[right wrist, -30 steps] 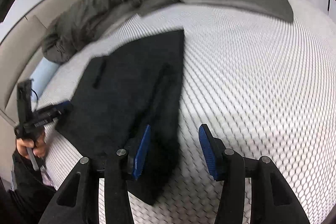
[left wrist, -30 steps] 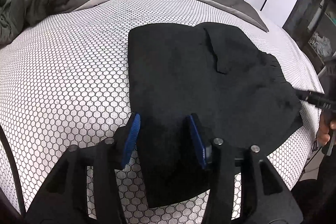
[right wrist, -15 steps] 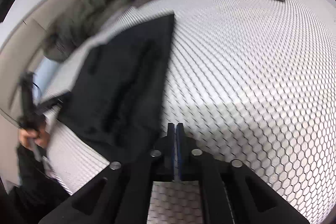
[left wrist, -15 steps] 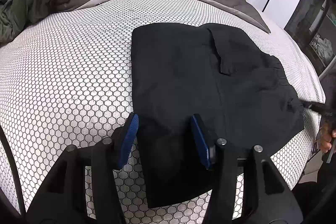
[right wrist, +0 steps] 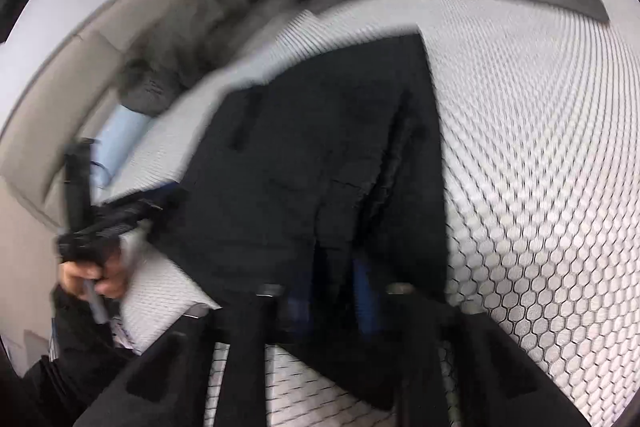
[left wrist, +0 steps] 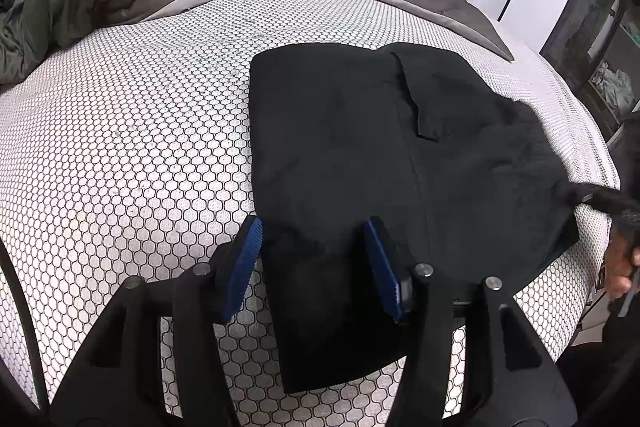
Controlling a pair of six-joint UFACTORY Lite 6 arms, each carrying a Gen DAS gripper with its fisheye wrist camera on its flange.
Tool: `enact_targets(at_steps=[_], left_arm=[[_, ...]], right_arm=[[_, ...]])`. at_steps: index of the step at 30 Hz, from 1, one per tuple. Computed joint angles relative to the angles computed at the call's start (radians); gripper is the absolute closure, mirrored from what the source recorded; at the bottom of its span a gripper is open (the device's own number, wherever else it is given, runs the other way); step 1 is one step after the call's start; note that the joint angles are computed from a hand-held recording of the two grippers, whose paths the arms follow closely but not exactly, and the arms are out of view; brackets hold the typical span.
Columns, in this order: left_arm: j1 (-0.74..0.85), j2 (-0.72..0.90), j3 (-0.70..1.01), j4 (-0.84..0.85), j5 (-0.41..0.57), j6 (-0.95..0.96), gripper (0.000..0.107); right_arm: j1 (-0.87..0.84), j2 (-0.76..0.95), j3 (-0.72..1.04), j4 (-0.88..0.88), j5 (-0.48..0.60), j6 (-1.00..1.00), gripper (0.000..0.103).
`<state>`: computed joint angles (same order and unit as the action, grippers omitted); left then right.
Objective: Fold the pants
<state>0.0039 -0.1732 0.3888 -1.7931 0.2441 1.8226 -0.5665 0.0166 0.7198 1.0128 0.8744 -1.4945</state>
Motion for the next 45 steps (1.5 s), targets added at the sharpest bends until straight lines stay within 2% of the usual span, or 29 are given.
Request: enact_targets(at_steps=[4,5,8,10,12,13,14,16,18,19,22,25,27,29,30,31,32,35,36,38,40,41,42,43,45], left_arm=[[0.007,-0.01,-0.002,0.049,0.005,-0.031,0.056],[0.009,-0.01,-0.003,0.054,0.006,-0.029,0.055],[0.001,-0.01,-0.005,0.055,-0.002,-0.029,0.052],[-0.007,-0.013,-0.005,0.069,-0.006,-0.054,0.052],[0.001,-0.02,-0.005,0.114,-0.002,-0.096,0.052],[0.005,-0.021,-0.006,0.125,0.004,-0.103,0.052],[0.01,-0.018,-0.006,0.134,0.012,-0.108,0.052],[0.019,-0.011,-0.004,0.142,0.019,-0.111,0.051],[0.026,0.0,0.003,0.142,0.026,-0.109,0.051],[0.027,0.001,0.004,0.141,0.027,-0.109,0.051],[0.039,-0.009,0.003,0.175,0.029,-0.133,0.051],[0.041,-0.017,-0.002,0.19,0.04,-0.138,0.05],[0.038,-0.012,-0.002,0.187,0.046,-0.13,0.047],[0.029,-0.006,-0.004,0.175,0.04,-0.12,0.047],[0.026,-0.003,-0.002,0.169,0.035,-0.12,0.047],[0.04,0.001,0.001,0.185,0.051,-0.137,0.047],[0.053,0.004,0.006,0.213,0.063,-0.168,0.047],[0.093,0.021,0.013,0.235,0.105,-0.179,0.047],[0.107,0.032,0.017,0.24,0.121,-0.183,0.047],[0.142,0.063,0.033,0.254,0.167,-0.189,0.047],[0.163,0.098,0.044,0.238,0.21,-0.172,0.056],[0.157,0.105,0.048,0.211,0.206,-0.154,0.062],[0.152,0.107,0.049,0.19,0.195,-0.136,0.065],[0.132,0.105,0.052,0.147,0.17,-0.106,0.065],[0.102,0.127,0.08,0.074,0.135,-0.045,0.069]], right_arm=[[-0.049,-0.145,-0.045,-0.029,0.1,0.005,0.092],[-0.045,-0.132,-0.049,-0.05,0.074,0.01,0.091],[0.0,0.069,-0.008,-0.096,-0.064,0.024,0.089],[-0.015,0.115,0.021,-0.084,-0.039,0.024,0.085],[-0.064,0.086,0.034,-0.09,0.029,0.016,0.065],[-0.087,0.068,0.031,-0.077,0.051,0.0,0.05],[-0.107,0.067,0.033,-0.051,0.082,-0.019,0.047],[-0.103,0.099,0.044,-0.022,0.1,-0.018,0.047],[-0.061,0.168,0.063,0.001,0.037,0.003,0.05],[-0.031,0.184,0.052,0.03,-0.015,-0.007,0.066],[0.008,0.083,0.013,0.062,-0.02,-0.033,0.086],[-0.028,-0.071,-0.033,0.05,0.07,-0.053,0.087],[-0.008,-0.044,-0.03,0.02,-0.002,-0.025,0.086],[0.04,0.077,0.003,-0.005,-0.116,0.006,0.076],[0.043,0.121,0.02,0.015,-0.118,0.011,0.075],[0.025,0.124,0.036,0.018,-0.078,0.026,0.071],[0.005,0.1,0.047,0.0,-0.038,0.042,0.056],[-0.071,-0.002,0.018,0.077,-0.022,-0.017,0.032],[-0.101,0.023,0.039,0.081,0.007,-0.013,0.031],[-0.118,0.093,0.088,0.058,0.052,0.038,0.03],[-0.075,0.172,0.113,0.044,0.022,0.076,0.03],[-0.037,0.198,0.116,0.041,-0.021,0.085,0.035],[-0.022,0.212,0.119,0.053,-0.049,0.066,0.044],[-0.013,0.232,0.129,0.075,-0.035,0.041,0.071],[0.013,0.239,0.166,0.092,-0.047,0.062,0.076]])
